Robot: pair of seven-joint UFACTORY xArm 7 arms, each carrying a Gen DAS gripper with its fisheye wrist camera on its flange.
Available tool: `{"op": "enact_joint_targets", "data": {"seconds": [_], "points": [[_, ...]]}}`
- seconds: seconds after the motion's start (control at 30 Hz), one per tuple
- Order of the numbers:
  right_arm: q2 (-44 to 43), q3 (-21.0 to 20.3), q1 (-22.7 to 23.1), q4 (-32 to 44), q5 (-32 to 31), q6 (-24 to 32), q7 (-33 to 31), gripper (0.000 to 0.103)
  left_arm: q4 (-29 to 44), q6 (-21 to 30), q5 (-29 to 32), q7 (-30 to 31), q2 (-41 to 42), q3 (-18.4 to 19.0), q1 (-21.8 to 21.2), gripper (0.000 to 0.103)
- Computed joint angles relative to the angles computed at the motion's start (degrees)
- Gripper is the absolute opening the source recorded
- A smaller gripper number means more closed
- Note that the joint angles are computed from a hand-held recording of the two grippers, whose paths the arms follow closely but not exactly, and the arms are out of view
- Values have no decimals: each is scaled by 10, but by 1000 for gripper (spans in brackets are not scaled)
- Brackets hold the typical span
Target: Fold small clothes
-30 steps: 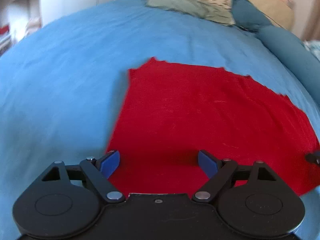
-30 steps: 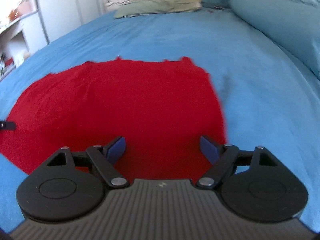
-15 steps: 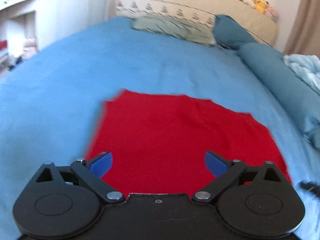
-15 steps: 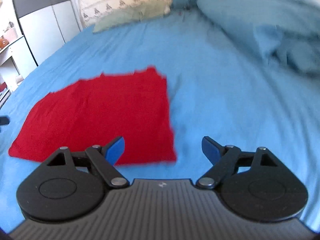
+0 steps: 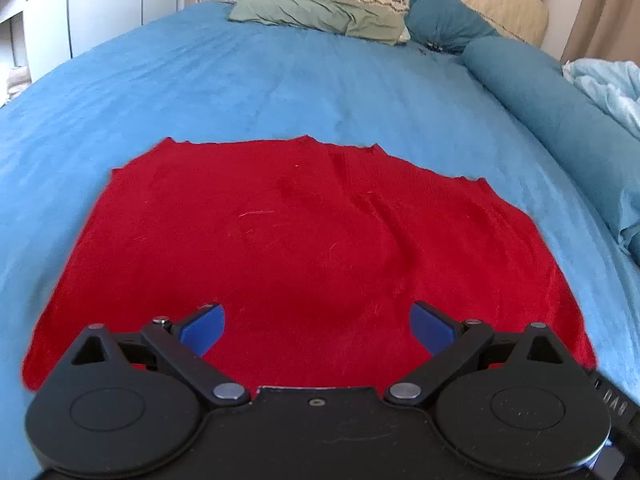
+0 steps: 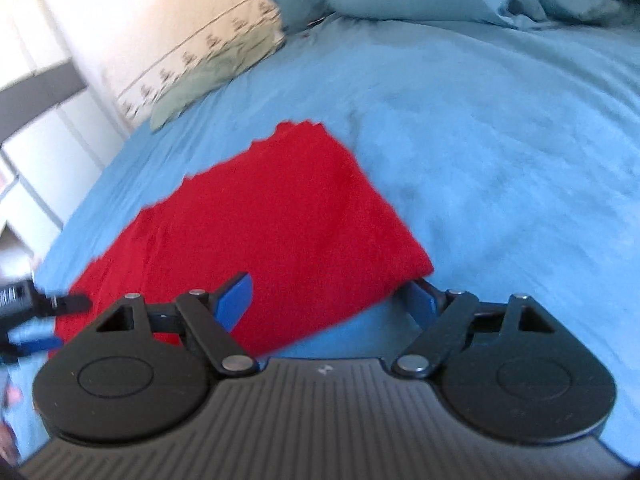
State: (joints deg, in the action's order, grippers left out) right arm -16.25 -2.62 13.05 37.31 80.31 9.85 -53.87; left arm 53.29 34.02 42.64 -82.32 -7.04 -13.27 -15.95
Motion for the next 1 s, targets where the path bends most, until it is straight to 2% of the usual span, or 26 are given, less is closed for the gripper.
{"op": "enact_joint_targets", "data": {"seconds": [0.07,0.1,0.13,0.17,0.27,0.33,0.43,0.53,0.6,0.67,0.77,0.87,0.93,1.0], "points": [[30,1,3,28,49,-13,-27,82,17,11,-2,13,21,2,0,101],[39,7,-2,37,56,-18,-26,78,23,18,0,17,30,5,-2,101],[50,12,-7,46,57,-21,-21,68,30,26,-5,23,39,8,-4,101],[59,17,-12,54,50,-22,-10,56,34,32,-13,32,46,12,-7,101],[71,27,-26,61,-4,-21,61,32,48,50,-15,51,72,22,-16,102],[71,29,-32,62,-55,-9,117,25,60,67,-7,69,87,27,-26,103],[63,39,-37,67,-176,-11,225,23,73,71,-39,106,95,39,-31,103],[52,30,-16,99,-205,1,258,22,39,35,-74,142,57,48,-24,102],[48,20,13,133,-192,18,247,22,-1,29,-56,135,7,45,-13,102],[51,20,45,174,-168,47,210,22,-54,29,-44,136,-59,38,4,102],[57,32,87,218,-105,108,104,22,-143,16,-53,159,-164,40,27,102],[77,65,113,240,-81,194,16,22,-236,11,-83,180,-274,51,40,103],[111,102,121,251,-138,202,39,22,-295,2,-109,188,-338,57,45,103],[160,135,130,255,-221,177,116,22,-339,-1,-127,192,-384,50,53,103]]}}
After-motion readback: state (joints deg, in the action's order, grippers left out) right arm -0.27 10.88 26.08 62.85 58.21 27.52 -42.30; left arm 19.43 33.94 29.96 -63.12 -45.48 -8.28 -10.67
